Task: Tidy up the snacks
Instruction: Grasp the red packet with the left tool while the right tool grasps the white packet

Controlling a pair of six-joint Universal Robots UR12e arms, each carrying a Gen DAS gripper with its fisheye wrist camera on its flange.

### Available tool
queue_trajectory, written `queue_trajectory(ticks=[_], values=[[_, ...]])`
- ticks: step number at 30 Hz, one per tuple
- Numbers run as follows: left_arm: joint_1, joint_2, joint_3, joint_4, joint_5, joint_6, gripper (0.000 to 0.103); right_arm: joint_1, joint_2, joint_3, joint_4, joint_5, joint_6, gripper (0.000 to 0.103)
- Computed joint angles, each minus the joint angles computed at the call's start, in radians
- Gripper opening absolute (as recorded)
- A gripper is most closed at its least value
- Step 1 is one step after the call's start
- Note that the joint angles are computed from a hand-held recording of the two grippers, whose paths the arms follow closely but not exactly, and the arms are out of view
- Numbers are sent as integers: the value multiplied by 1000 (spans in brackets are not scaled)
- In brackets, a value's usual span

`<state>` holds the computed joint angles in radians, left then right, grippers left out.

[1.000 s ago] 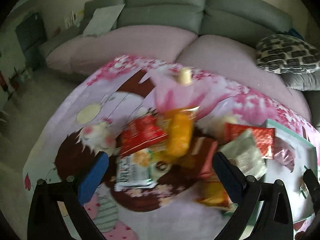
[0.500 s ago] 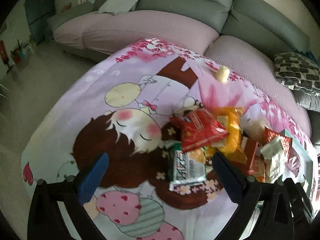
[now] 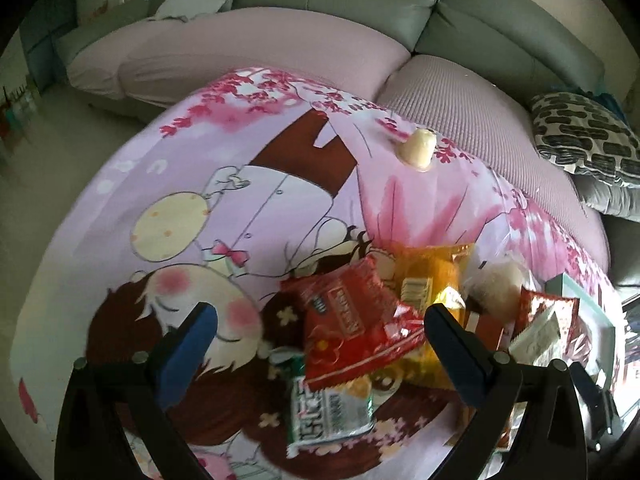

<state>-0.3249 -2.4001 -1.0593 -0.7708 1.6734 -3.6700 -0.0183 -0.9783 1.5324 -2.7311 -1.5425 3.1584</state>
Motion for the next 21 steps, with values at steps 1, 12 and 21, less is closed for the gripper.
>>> queue_trajectory(ticks=[1,12,21], values=[[2,-4,6,-4,-9,-4,103,1,4,-7,9,-1,-10,95],[17,-39,43,-7,-84,-57,102,7,21,-31,48,-18,-39,81],[16,-38,40,-10,-78,-86,79,-1,3,-8,46,25,-6,61]])
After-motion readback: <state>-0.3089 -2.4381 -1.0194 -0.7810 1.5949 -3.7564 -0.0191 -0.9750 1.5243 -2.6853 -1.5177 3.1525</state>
